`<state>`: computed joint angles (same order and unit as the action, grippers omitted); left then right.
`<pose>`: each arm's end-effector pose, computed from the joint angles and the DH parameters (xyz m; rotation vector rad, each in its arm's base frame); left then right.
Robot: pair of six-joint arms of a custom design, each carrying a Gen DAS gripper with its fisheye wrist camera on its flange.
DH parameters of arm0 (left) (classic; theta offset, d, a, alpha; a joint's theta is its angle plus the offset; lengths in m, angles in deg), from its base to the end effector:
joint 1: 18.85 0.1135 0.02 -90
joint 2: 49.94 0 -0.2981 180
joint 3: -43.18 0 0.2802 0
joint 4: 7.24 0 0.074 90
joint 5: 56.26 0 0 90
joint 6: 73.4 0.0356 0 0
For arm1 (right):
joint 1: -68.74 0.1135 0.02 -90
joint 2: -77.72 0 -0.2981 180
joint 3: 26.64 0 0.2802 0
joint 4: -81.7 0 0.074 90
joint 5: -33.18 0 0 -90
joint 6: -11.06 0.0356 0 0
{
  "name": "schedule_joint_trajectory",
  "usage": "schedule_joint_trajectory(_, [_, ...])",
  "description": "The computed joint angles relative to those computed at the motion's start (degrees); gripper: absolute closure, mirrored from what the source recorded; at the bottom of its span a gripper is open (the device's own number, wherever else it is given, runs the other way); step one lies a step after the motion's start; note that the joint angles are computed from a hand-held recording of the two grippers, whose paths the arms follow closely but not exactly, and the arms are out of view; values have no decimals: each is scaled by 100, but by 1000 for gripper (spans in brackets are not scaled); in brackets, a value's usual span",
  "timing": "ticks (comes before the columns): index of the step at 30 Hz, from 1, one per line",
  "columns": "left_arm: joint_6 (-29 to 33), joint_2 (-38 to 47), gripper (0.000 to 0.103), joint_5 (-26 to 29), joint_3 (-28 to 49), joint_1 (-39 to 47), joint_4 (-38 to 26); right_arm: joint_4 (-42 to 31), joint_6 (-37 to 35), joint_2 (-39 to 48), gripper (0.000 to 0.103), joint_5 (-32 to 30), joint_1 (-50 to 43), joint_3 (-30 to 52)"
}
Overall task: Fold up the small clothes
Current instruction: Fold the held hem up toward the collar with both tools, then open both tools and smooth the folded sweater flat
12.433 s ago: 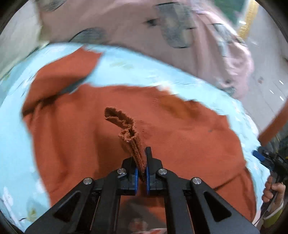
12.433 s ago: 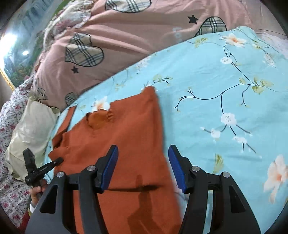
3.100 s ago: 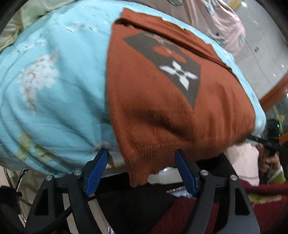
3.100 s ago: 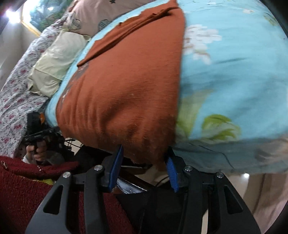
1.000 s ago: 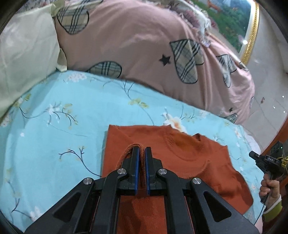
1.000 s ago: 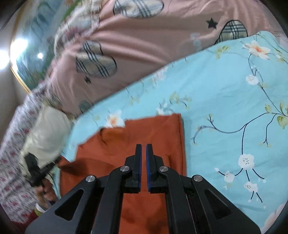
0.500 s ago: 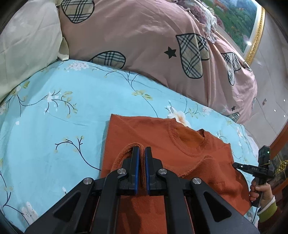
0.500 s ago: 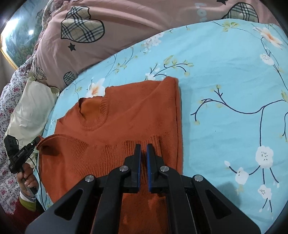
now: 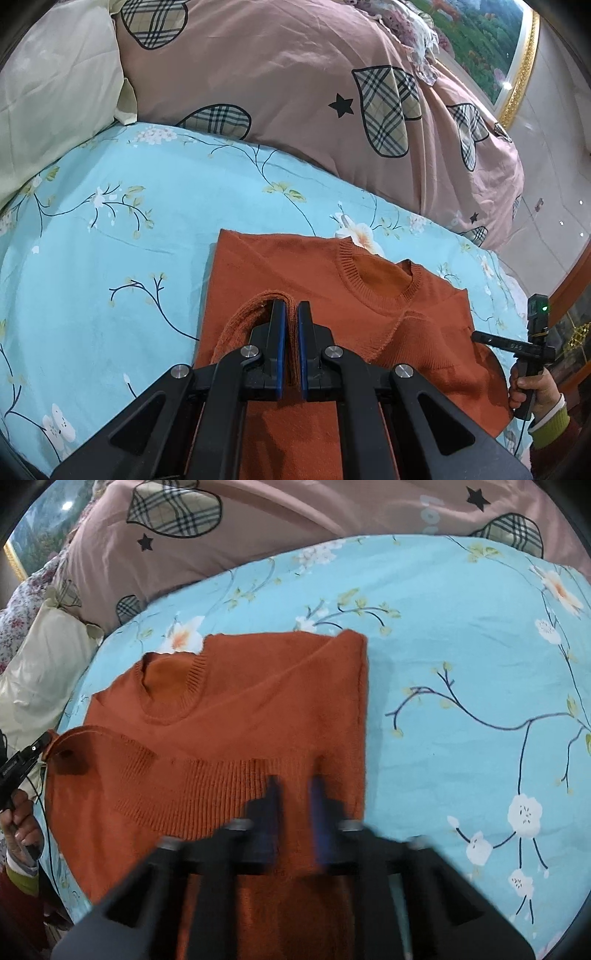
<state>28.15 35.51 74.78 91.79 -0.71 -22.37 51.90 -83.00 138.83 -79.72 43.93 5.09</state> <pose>0.2760 0.0658 0.1632 0.1612 2.2742 -0.6184 0.1645 -0.0608 0.1453 0.3140 2.4924 0.3196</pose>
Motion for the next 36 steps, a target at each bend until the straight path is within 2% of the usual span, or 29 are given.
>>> schedule_joint_trajectory(4, [6, -81, 98, 45, -1, 43, -77, -707, 30, -1461, 95, -437, -462, 2])
schedule_joint_trajectory(7, [-48, -289, 98, 165, 28, 137, -244, -931, 193, -1933, 95, -610, -668, 226])
schedule_joint_trajectory(8, [-87, -394, 98, 219, 36, 168, -265, -803, 348, -1938, 95, -390, -550, 297])
schedule_joint_trajectory(10, [-232, -561, 98, 120, 91, 103, -226, -381, 629, -1603, 95, 23, -282, 349])
schedule_joint_trajectory(12, [-383, -507, 98, -178, 211, -75, -133, 180, 890, -982, 95, 164, -162, 348])
schedule_joint_trajectory(17, [-946, 728, 98, -781, 871, -562, 263, 1359, 1239, 631, 95, 790, 258, 361])
schedule_joint_trajectory(20, [-1066, 1541, 98, -1349, 1209, -817, 503, 1633, 1247, 1152, 95, 983, 348, 364])
schedule_joint_trajectory(23, [-1141, 2014, 98, -1554, 1446, -913, 492, 1472, 1225, 945, 89, 753, 159, 366])
schedule_joint_trajectory(25, [-1116, 2013, 97, -1562, 1417, -919, 509, 1207, 1233, 476, 82, 794, 75, 325])
schedule_joint_trajectory(26, [-1098, 1975, 93, -1553, 1415, -900, 443, 1027, 1233, 126, 81, 789, 63, 288])
schedule_joint_trajectory(29, [-1070, 1631, 84, -1450, 1239, -783, 270, 141, 1222, -1164, 80, 511, 218, 234])
schedule_joint_trajectory(31, [-1049, 1108, 83, -1186, 877, -655, 208, -408, 1282, -1688, 78, 356, 726, 210])
schedule_joint_trajectory(33, [-948, 633, 82, -876, 569, -621, 39, -625, 1457, -1767, 76, 217, 1354, 121])
schedule_joint_trajectory(36, [-583, 27, 81, -549, 29, -915, -257, -204, 1832, -1191, 76, -238, 2443, -116])
